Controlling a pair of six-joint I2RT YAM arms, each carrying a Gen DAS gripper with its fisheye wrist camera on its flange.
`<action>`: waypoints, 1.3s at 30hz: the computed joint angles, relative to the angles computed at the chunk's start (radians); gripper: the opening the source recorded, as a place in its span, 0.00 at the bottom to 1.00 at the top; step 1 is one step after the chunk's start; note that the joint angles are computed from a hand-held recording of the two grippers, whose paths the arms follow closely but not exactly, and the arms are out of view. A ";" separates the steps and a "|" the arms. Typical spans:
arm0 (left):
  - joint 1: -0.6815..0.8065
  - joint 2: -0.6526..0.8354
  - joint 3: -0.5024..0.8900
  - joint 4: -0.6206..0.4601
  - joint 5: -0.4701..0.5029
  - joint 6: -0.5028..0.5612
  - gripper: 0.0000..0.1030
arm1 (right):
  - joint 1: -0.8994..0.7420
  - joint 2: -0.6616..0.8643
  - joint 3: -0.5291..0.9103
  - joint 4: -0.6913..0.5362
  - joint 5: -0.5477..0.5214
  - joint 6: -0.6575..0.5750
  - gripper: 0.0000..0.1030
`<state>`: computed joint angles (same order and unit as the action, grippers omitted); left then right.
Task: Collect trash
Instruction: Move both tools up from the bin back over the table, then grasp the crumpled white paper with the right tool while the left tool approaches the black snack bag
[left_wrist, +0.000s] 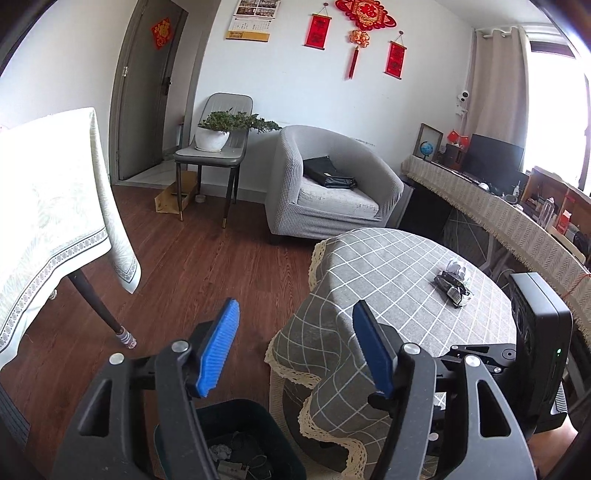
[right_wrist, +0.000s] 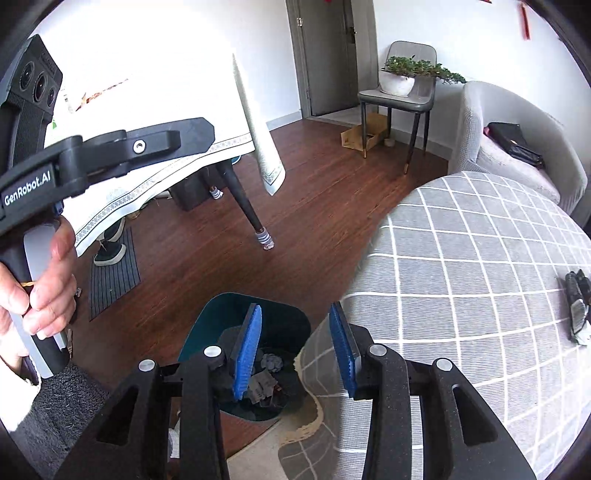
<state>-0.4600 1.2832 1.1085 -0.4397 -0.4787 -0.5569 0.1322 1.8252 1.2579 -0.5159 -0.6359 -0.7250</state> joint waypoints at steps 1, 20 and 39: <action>-0.005 0.021 0.015 0.006 0.001 0.001 0.67 | -0.010 0.007 0.013 -0.002 -0.001 0.001 0.37; -0.068 0.395 0.386 0.008 0.082 -0.002 0.80 | -0.246 0.251 0.503 -0.177 -0.024 0.031 0.37; -0.143 0.966 1.133 -0.280 0.167 -0.033 0.91 | -0.418 0.643 1.219 -0.435 -0.015 0.099 0.64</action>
<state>-0.6030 2.2488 2.2410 -0.7194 -0.3117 -0.5894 -0.2859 2.4686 2.4769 -0.9504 -0.6507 -0.6259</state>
